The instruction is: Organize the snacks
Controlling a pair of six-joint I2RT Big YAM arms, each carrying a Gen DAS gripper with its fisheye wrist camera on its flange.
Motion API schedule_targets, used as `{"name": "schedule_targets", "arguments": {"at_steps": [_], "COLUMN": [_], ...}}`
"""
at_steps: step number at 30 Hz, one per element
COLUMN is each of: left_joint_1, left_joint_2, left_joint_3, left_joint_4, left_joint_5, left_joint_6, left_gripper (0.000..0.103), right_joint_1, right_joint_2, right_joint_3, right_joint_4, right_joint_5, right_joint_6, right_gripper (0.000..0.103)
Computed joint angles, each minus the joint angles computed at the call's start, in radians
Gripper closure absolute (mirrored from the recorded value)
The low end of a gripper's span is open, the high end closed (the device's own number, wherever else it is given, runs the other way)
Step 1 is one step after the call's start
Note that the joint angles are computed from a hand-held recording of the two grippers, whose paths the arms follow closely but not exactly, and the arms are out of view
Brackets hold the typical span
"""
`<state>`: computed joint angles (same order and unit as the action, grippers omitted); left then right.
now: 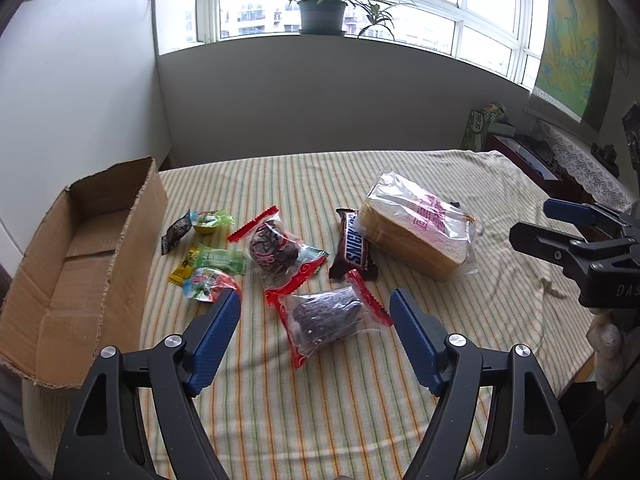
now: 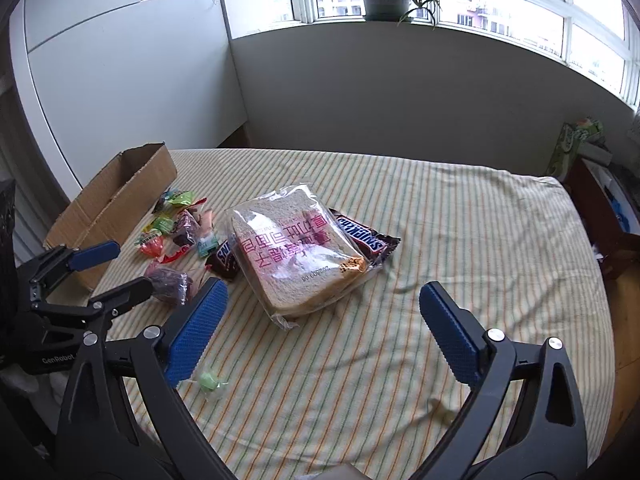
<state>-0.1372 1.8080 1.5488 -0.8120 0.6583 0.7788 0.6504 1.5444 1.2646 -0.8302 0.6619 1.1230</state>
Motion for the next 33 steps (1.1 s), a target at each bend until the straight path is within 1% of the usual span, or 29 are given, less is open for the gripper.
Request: {"name": "schedule_targets", "arguments": {"at_steps": [1,2,3,4,6,8,9,11,12,15,17,19,21,23,25,28,30,31,32,33], "left_joint_1": [-0.004,-0.009,-0.013,-0.017,-0.026,-0.035,-0.04,-0.051,-0.055,-0.068,-0.081,-0.092,-0.101,-0.109,-0.112,-0.11,-0.106,-0.102,-0.1,-0.099], "left_joint_2": [0.007,0.015,0.024,0.032,0.048,0.074,0.082,0.1,0.107,0.129,0.144,0.149,0.142,0.137,0.133,0.137,0.158,0.172,0.185,0.189], "left_joint_3": [0.014,0.028,0.043,0.055,0.077,0.115,0.127,0.153,0.166,0.201,0.218,0.22,0.205,0.195,0.185,0.188,0.215,0.238,0.257,0.264], "left_joint_4": [-0.026,-0.05,-0.073,-0.092,-0.132,-0.202,-0.227,-0.275,-0.298,-0.362,-0.379,-0.385,-0.364,-0.355,-0.337,-0.328,-0.352,-0.384,-0.412,-0.424], "left_joint_5": [0.007,0.007,0.005,0.008,0.009,0.014,0.009,0.013,0.019,0.034,0.027,0.014,0.003,-0.003,-0.01,-0.01,-0.005,0.002,0.006,0.007], "left_joint_6": [0.008,0.011,0.014,0.018,0.027,0.044,0.046,0.061,0.067,0.065,0.052,0.049,0.049,0.047,0.042,0.036,0.026,0.028,0.032,0.036], "left_gripper": [0.027,0.031,0.035,0.035,0.041,0.047,0.047,0.048,0.05,0.053,0.054,0.054,0.054,0.054,0.054,0.06,0.065,0.066,0.067,0.067], "right_joint_1": [-0.023,-0.048,-0.073,-0.098,-0.138,-0.175,-0.192,-0.221,-0.233,-0.267,-0.273,-0.273,-0.271,-0.267,-0.253,-0.245,-0.249,-0.256,-0.264,-0.267], "right_joint_2": [-0.015,-0.028,-0.039,-0.043,-0.035,-0.025,-0.023,-0.011,-0.004,0.02,0.021,0.019,0.02,0.014,0.02,0.018,0.025,0.03,0.032,0.032], "right_joint_3": [-0.02,-0.041,-0.059,-0.073,-0.077,-0.086,-0.095,-0.105,-0.11,-0.117,-0.128,-0.133,-0.139,-0.153,-0.142,-0.147,-0.146,-0.151,-0.166,-0.175], "right_joint_4": [0.044,0.093,0.14,0.181,0.213,0.25,0.274,0.316,0.337,0.37,0.401,0.41,0.427,0.45,0.434,0.442,0.443,0.455,0.492,0.512], "right_joint_5": [-0.039,-0.085,-0.134,-0.184,-0.25,-0.314,-0.348,-0.413,-0.447,-0.526,-0.545,-0.563,-0.597,-0.632,-0.611,-0.606,-0.606,-0.619,-0.644,-0.65], "right_joint_6": [-0.023,-0.051,-0.081,-0.11,-0.137,-0.152,-0.159,-0.172,-0.178,-0.176,-0.18,-0.182,-0.162,-0.145,-0.149,-0.138,-0.154,-0.14,-0.125,-0.111], "right_gripper": [0.012,0.015,0.016,0.016,0.023,0.029,0.03,0.031,0.031,0.031,0.032,0.036,0.044,0.047,0.047,0.047,0.047,0.047,0.046,0.046]}}
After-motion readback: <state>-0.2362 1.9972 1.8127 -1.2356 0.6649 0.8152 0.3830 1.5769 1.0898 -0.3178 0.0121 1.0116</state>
